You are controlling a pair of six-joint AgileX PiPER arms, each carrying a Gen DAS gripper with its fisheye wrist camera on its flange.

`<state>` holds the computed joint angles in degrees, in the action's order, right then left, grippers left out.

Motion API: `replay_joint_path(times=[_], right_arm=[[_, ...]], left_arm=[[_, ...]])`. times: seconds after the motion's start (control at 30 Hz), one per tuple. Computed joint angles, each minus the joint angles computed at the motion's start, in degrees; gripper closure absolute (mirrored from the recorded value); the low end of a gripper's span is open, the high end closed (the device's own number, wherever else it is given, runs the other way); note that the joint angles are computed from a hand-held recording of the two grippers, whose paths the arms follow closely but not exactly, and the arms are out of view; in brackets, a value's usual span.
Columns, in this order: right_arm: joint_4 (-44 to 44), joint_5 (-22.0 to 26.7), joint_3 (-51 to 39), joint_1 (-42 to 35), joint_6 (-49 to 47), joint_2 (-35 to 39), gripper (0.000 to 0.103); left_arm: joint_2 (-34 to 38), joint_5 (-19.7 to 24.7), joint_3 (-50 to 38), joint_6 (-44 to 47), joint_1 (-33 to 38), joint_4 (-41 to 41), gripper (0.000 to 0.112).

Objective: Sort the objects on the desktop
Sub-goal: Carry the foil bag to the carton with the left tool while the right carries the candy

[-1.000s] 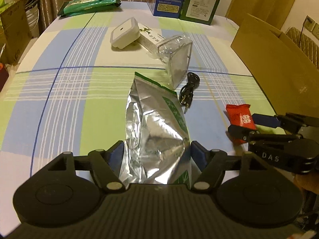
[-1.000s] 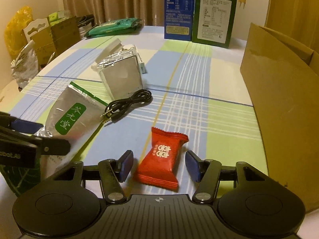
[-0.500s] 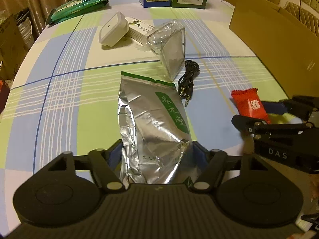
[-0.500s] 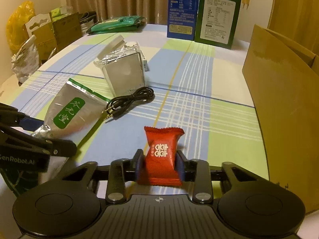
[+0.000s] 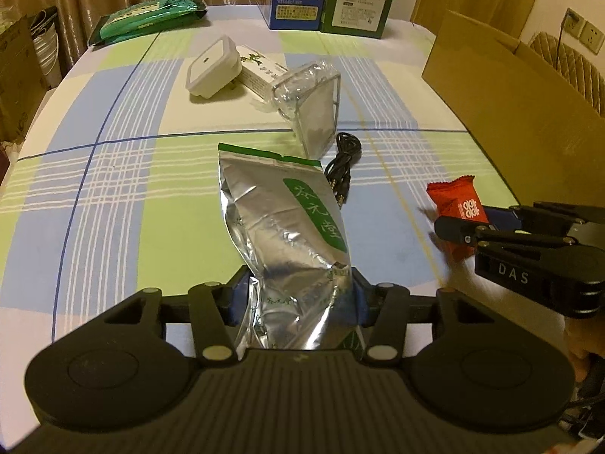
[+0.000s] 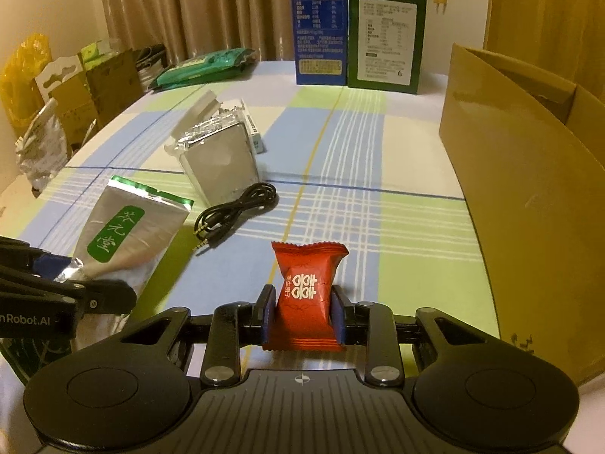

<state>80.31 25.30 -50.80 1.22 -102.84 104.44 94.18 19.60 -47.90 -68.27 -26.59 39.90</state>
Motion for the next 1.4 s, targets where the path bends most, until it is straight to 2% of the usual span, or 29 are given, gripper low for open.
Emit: replay_joint_path(times=[0.33,0.67,0.8,1.07,1.27,1.4], right_arm=[[-1.0,3.5,2.4,-1.1,-0.4,-2.8,0.076],[-5.4,7.7,6.2,-7.3,2.2,-9.5,0.076],[-8.9,10.8,6.7,-11.4,5.3,-13.2,0.076],[-15.0,18.4,4.8,-19.4,10.9,-20.1,0.076],[-19.0,24.3,0.8,-26.2,15.0,-21.9,0.076],[-20.0,27.7,-1.6,-30.8,15.7,-22.1,0.076]], left_arm=[[-2.9,3.3,0.8,-4.0,-1.7,2.5,0.066],[-4.4,9.3,-1.6,-8.9,-8.7,4.0,0.066],[-5.5,12.0,-3.1,-12.2,-12.6,3.9,0.066],[-6.2,20.4,-10.6,-14.3,-20.7,4.4,0.066],[-4.9,25.3,-16.6,-14.7,-25.7,4.7,0.066],[-3.3,26.8,-20.1,-14.6,-27.7,4.8,0.066]])
